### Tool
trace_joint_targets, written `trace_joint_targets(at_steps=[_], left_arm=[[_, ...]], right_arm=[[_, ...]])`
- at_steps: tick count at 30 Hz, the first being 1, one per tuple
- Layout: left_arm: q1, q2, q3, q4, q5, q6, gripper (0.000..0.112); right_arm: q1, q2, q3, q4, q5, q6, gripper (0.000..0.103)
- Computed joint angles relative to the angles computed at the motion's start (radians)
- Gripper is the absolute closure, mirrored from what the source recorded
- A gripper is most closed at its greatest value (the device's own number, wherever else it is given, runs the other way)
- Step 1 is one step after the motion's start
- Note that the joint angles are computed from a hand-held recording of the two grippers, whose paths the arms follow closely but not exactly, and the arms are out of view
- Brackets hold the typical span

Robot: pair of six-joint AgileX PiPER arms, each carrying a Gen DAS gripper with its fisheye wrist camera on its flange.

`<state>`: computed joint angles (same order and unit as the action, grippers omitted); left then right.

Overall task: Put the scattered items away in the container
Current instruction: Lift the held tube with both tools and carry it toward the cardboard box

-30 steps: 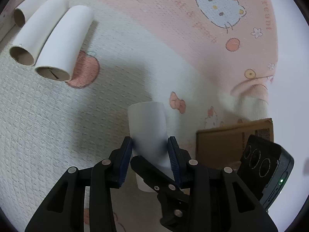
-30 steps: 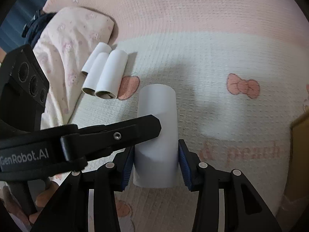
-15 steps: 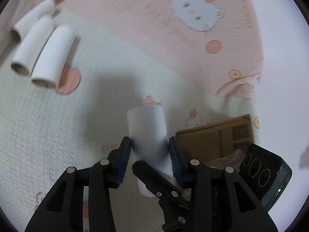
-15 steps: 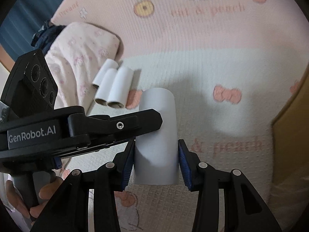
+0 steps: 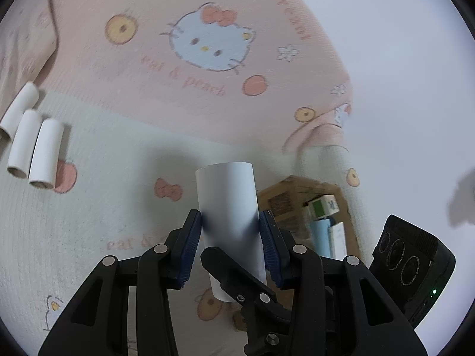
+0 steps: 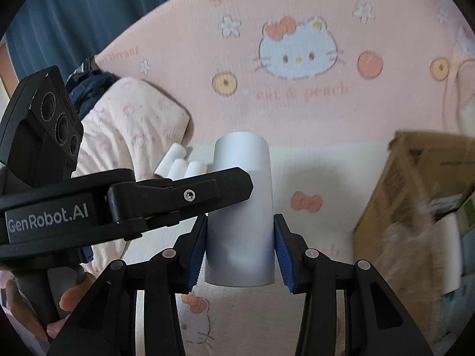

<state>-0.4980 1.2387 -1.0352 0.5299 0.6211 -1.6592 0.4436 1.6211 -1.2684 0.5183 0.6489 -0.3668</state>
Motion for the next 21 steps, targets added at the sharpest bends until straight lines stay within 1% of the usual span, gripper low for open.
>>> trace_joint_targets(at_steps=[4, 12, 15, 17, 21], left_arm=[[-0.004, 0.046, -0.107, -0.029, 0.046, 0.087, 0.069], [-0.009, 0.184, -0.3, -0.116, 0.085, 0.258, 0.068], [-0.014, 0.249, -0.385, -0.155, 0.109, 0.331, 0.068], [-0.004, 0.306, -0.468, -0.21, 0.136, 0.419, 0.068], [0.019, 0.408, -0.607, -0.304, 0.165, 0.542, 0.068]], right_arm=[[-0.015, -0.034, -0.013, -0.045, 0.014, 0.032, 0.062], [-0.068, -0.079, -0.028, -0.112, 0.001, 0.089, 0.062], [-0.109, -0.081, -0.045, -0.112, 0.029, 0.087, 0.062], [-0.142, -0.077, -0.062, -0.105, 0.058, 0.087, 0.062], [-0.167, -0.072, -0.098, -0.208, 0.086, 0.177, 0.062]])
